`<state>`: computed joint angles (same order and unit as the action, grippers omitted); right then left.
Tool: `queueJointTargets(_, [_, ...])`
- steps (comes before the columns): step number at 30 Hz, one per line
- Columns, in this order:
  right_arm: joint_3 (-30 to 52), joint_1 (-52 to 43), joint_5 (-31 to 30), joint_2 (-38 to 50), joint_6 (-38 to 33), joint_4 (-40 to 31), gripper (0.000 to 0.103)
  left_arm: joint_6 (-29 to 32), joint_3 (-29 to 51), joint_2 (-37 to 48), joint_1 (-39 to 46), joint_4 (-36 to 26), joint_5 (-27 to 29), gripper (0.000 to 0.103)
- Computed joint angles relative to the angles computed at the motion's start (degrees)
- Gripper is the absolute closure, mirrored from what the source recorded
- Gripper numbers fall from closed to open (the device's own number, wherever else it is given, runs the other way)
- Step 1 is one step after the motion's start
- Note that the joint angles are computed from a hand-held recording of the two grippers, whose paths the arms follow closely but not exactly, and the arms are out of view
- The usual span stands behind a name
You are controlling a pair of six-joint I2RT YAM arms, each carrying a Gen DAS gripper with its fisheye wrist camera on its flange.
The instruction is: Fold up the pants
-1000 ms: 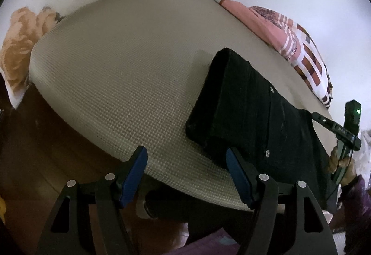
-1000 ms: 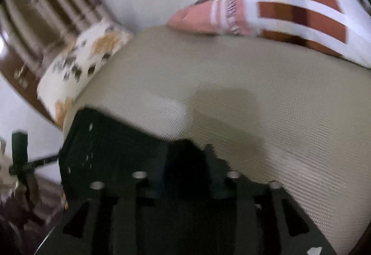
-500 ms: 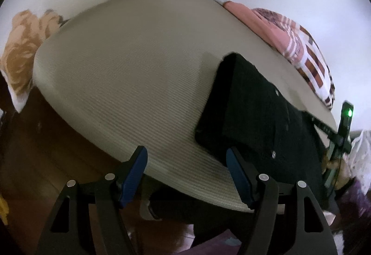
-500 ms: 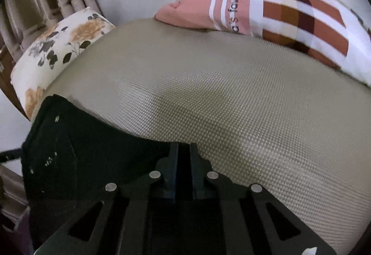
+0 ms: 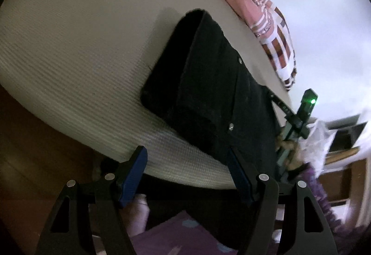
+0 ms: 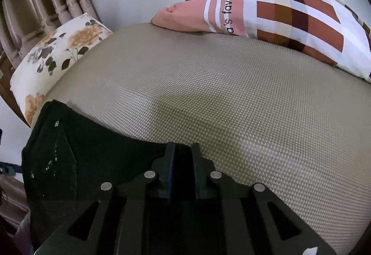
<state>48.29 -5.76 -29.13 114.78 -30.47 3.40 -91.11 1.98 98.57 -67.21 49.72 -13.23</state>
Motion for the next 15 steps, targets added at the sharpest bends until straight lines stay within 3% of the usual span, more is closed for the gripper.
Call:
queueJointTargets(1, [-0.54,0.22,0.46,-0.28,0.03,0.76,0.093,-1.06,-0.54,0.88,-0.87,2.50,-2.12,0.041])
queueJointTargets(2, [-0.81,0.35,0.63,-0.40,0.15,1.13,0.093,-1.21,-0.35,-1.13,-1.53,0.29,-3.98,0.076])
queueJointTargets(3, [-0.76,0.38,0.61,-0.37,0.23,1.14,0.093,0.06,1.12,-6.01,-0.91,-7.52,-4.33,0.090])
queueJointTargets(4, [-0.69,0.30,0.46,-0.31,0.34,1.06,0.092,1.59,3.19,-9.73,-0.23,-14.94,-4.66,0.090])
queueJointTargets(7, [-0.89,0.25,0.46,-0.36,0.71,1.45,0.091,4.15,7.17,-9.97,1.74,-22.01,-4.23,0.090])
queueJointTargets(9, [-1.44,0.22,1.60,-0.56,1.97,2.76,0.076,6.70,9.26,-11.66,2.50,-26.29,-5.85,0.090])
queueJointTargets(10, [-1.24,-0.08,1.38,-0.43,2.48,2.70,0.076,8.04,10.50,-14.24,2.59,-30.39,-7.62,0.090])
queueJointTargets(13, [-1.83,-0.17,2.03,-0.62,3.58,4.19,0.070,16.11,14.32,-16.58,4.68,-37.35,-9.62,0.090])
queueJointTargets(15, [-2.59,0.33,2.95,-1.03,3.57,5.25,0.070,16.12,14.60,-12.78,5.80,-36.21,-6.73,0.090])
